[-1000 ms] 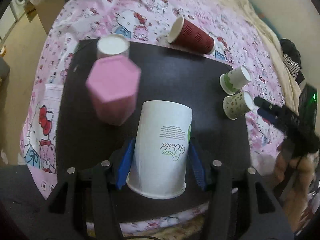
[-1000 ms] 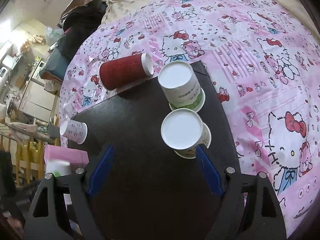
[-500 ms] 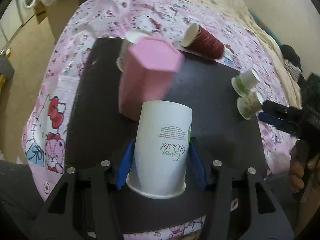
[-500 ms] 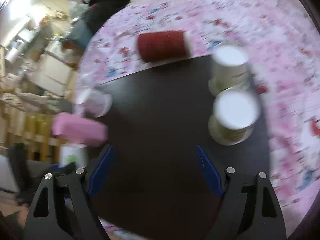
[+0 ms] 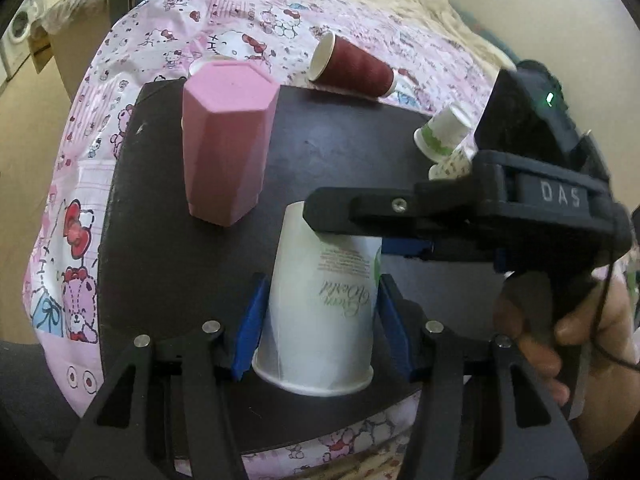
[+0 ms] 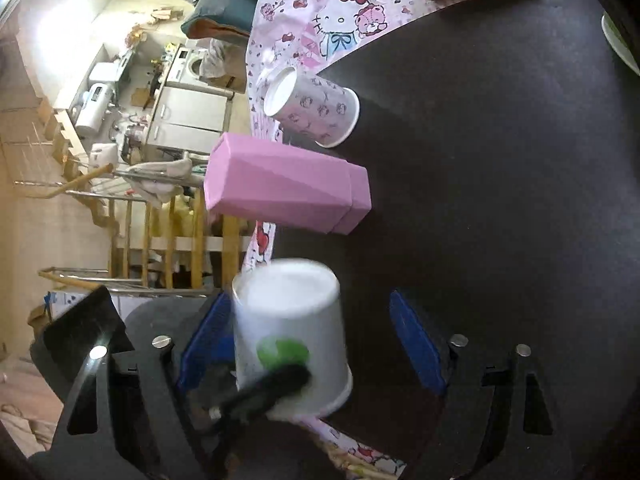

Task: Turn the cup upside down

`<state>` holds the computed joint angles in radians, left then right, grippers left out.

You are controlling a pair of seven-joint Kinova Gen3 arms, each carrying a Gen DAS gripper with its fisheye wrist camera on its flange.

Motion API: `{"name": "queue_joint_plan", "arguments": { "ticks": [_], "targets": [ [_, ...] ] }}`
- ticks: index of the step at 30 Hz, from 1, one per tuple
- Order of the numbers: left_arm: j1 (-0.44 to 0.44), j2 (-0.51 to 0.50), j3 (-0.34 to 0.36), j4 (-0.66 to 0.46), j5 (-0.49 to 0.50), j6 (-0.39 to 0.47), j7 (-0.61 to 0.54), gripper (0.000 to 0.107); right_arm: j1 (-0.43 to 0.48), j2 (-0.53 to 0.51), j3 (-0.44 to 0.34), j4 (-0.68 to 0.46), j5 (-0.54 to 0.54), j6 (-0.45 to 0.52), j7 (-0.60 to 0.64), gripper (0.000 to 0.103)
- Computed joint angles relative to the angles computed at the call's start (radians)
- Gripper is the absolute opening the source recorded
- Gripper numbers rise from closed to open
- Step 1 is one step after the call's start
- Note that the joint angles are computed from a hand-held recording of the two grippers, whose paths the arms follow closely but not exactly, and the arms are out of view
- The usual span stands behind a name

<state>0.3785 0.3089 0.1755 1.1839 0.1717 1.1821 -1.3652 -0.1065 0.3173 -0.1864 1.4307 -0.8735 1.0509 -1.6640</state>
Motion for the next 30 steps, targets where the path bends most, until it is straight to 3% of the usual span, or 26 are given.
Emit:
{"name": "queue_joint_plan", "arguments": {
  "ticks": [2, 8, 12, 16, 19, 24, 30],
  "targets": [
    [-0.013, 0.004, 0.004, 0.004, 0.025, 0.006, -0.008, 0.051, 0.003, 0.006, -0.008, -0.010, 0.006, 0.000, 0.011, 0.057],
    [-0.012, 0.036, 0.007, -0.035, 0.036, 0.053, -0.019, 0.051, -0.040, -0.028, -0.017, -0.047, 0.147, -0.008, 0.043, 0.056],
    [-0.005, 0.057, 0.001, -0.060, 0.025, 0.085, -0.013, 0.053, -0.189, -0.056, 0.069, -0.099, 0.308, -0.007, 0.068, 0.056],
    [-0.009, 0.069, -0.002, -0.064, 0.031, 0.106, -0.006, 0.052, -0.252, -0.056, 0.069, -0.126, 0.421, -0.010, 0.068, 0.056],
    [0.017, 0.050, -0.006, -0.057, -0.013, 0.088, -0.016, 0.050, -0.235, -0.048, 0.088, -0.111, 0.357, -0.003, 0.082, 0.058],
    [0.018, 0.016, -0.028, -0.034, -0.056, 0.041, 0.017, 0.050, -0.028, -0.095, -0.033, 0.004, 0.163, -0.085, 0.098, 0.065],
    [0.035, -0.073, -0.065, 0.095, -0.193, -0.127, 0.168, 0.050, -0.022, -0.191, 0.062, 0.103, 0.113, -0.144, 0.070, 0.068]
  ]
}}
